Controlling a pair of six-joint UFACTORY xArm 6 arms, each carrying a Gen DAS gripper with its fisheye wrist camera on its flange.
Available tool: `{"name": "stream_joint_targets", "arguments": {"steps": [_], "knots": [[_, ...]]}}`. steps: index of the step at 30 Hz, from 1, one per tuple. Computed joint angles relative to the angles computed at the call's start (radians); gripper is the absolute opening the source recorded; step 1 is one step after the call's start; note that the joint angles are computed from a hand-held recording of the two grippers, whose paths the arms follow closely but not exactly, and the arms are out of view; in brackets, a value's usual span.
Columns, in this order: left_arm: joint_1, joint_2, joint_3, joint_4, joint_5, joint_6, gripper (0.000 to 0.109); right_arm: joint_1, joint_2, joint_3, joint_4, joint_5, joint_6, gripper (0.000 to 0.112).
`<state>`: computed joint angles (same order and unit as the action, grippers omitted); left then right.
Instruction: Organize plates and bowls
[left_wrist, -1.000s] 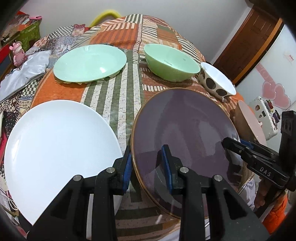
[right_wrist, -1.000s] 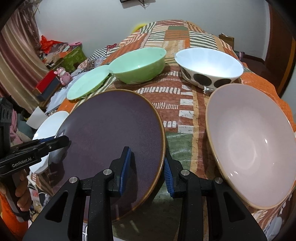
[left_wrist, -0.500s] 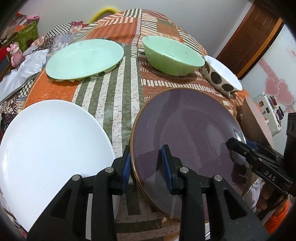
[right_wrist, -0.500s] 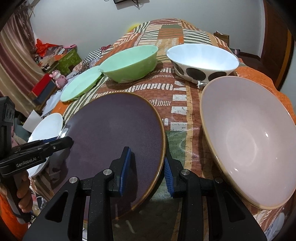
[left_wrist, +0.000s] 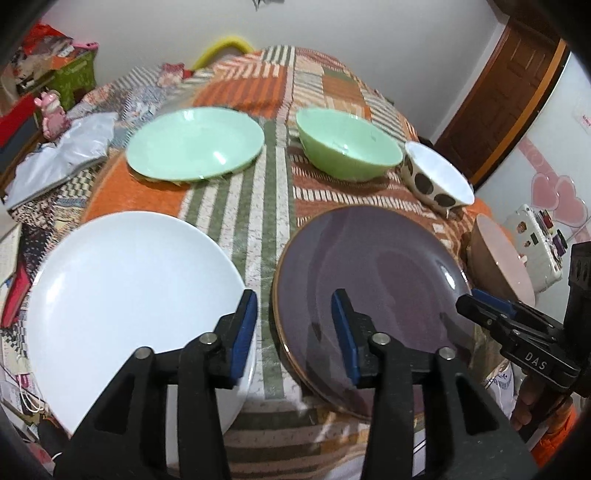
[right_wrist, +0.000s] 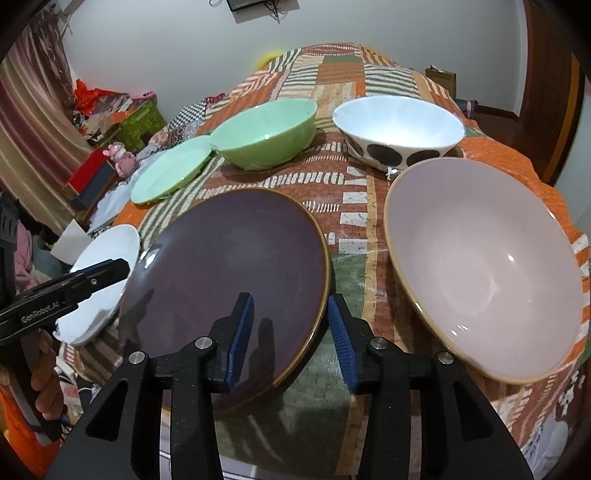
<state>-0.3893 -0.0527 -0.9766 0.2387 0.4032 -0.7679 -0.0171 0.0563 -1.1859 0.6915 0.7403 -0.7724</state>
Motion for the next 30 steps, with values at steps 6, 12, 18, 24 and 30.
{"name": "stream_joint_targets", "arguments": {"steps": [6,12,18,24,30], "knots": [[0.004,-0.088,0.039,0.228,0.039,-0.205,0.058,0.007,-0.044,0.027,0.045,-0.03,-0.044,0.052],[0.014,-0.19,0.096,0.381,0.093,-0.342,0.072,0.034,-0.058,0.021,0.077,-0.034,-0.1,0.057],[0.044,-0.294,0.168,0.426,0.148,-0.373,0.082,0.081,-0.049,0.002,0.086,-0.034,-0.13,0.062],[0.094,-0.373,0.232,0.422,0.204,-0.354,0.083,0.135,-0.026,-0.029,0.083,-0.025,-0.151,0.062],[0.163,-0.413,0.295,0.353,0.201,-0.301,0.083,0.197,0.019,-0.074,0.058,-0.008,-0.15,0.063]]}}
